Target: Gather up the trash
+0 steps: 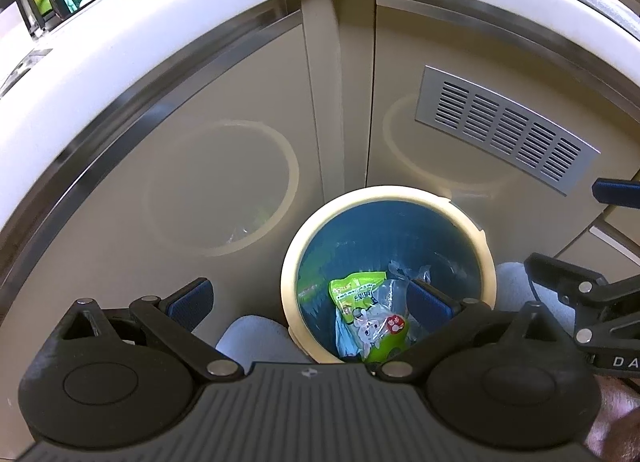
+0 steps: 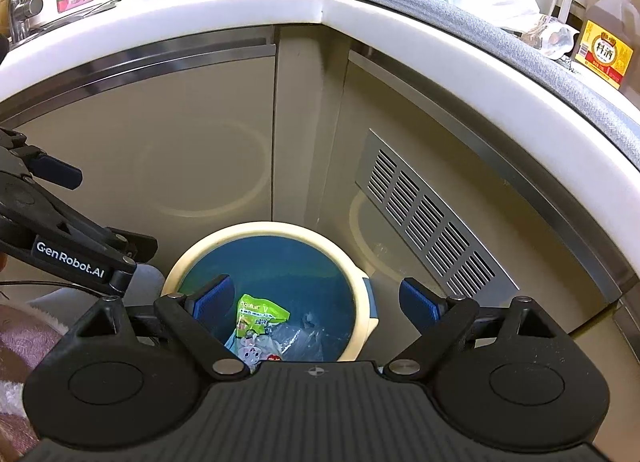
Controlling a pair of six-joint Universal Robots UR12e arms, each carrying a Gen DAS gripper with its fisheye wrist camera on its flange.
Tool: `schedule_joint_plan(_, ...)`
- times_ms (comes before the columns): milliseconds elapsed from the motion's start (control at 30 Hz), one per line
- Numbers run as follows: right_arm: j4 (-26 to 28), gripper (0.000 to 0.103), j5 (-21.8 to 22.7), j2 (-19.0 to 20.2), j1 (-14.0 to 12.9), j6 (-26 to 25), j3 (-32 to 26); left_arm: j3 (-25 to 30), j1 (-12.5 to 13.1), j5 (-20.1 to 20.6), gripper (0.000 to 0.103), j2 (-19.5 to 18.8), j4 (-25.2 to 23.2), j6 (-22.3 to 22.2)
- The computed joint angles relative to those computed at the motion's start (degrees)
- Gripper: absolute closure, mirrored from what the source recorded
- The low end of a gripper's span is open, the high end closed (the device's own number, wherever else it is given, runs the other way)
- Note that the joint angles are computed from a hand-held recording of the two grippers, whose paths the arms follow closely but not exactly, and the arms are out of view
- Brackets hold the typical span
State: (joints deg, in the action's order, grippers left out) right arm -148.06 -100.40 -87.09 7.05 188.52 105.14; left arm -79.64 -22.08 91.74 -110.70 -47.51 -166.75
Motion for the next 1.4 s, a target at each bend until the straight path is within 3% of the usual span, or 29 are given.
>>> schedule_joint_plan(467,-0.71,0.012,0.67,-0.46,-1.36,2.76,0.40,0.37,-0.07,-1.41,0.000,0.55,3.98,3.70)
schedule_joint_plan(700,-10.26,0.012,4.30,-3.01,-3.28,2.50,1.90,3.55,-0.50,-2.12,0.000,0.08,7.04,2.95)
schedule_joint_plan(867,-18.00,0.010,1.27,-3.39,-4.74,1.79,1.10,7.12,-0.69,-2.66,0.000,-1.10,9.79,-0.78)
schedule_joint_plan(1000,-21.00,0.010,-1.56,-2.05,-6.71,2.69,-1.15,10.97,-1.26,-3.03,0.000,-2.88,11.59,-2.30)
schedule_joint_plan(1200,-24.24,0.009,-4.50,1.21,-10.34,9.09,-5.44,18.78,-2.07,-3.49,0.000,-7.12,10.98,-4.76)
schedule_joint_plan(1400,-23.36,0.009,-8.67,5.52,-13.55,18.43,-10.36,33.89,-2.63,-5.41,0.000,-15.93,8.35,-11.80)
